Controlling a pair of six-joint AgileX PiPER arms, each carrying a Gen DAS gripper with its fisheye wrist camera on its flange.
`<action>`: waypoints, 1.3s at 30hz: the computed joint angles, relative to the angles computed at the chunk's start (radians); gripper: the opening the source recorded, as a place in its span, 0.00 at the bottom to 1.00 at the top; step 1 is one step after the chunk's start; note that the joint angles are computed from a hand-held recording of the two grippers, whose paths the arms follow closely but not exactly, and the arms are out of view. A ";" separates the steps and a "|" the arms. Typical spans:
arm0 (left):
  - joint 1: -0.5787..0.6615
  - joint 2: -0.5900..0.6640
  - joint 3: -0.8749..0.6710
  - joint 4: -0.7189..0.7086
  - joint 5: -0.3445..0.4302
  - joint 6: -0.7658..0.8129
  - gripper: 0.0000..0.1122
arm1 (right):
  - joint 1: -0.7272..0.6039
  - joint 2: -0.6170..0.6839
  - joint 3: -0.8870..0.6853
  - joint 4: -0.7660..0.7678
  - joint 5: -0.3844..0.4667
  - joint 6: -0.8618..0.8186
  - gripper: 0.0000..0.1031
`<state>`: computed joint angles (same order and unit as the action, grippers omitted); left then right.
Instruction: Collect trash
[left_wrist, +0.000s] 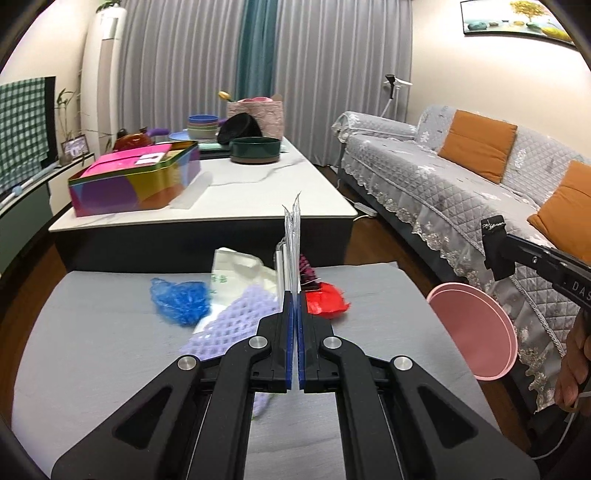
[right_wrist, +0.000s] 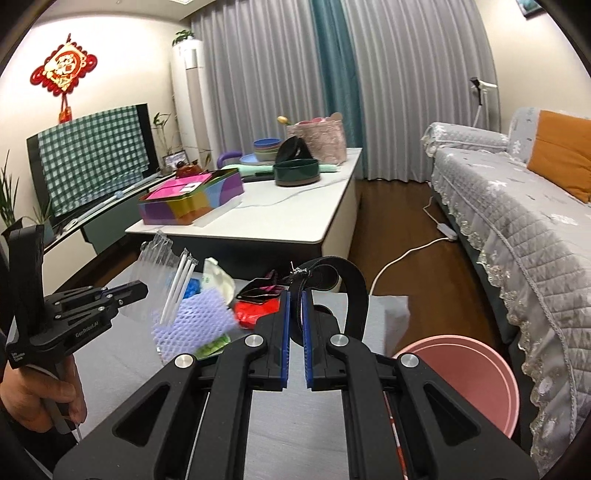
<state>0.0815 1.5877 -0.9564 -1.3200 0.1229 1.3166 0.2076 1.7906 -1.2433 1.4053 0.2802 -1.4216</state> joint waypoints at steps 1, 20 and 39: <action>-0.010 0.002 -0.002 0.000 -0.004 -0.002 0.01 | -0.008 -0.005 0.003 0.006 0.001 -0.006 0.06; -0.180 0.059 -0.069 0.435 -0.054 -0.465 0.01 | -0.148 -0.085 0.091 0.135 0.017 -0.151 0.06; -0.327 0.157 -0.219 1.217 -0.006 -1.264 0.01 | -0.250 -0.082 0.068 0.072 -0.041 -0.073 0.06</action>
<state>-0.2451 1.7448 -1.1759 -0.1026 0.1170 0.0529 -0.0423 1.7089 -1.1752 1.4773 0.2387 -1.4946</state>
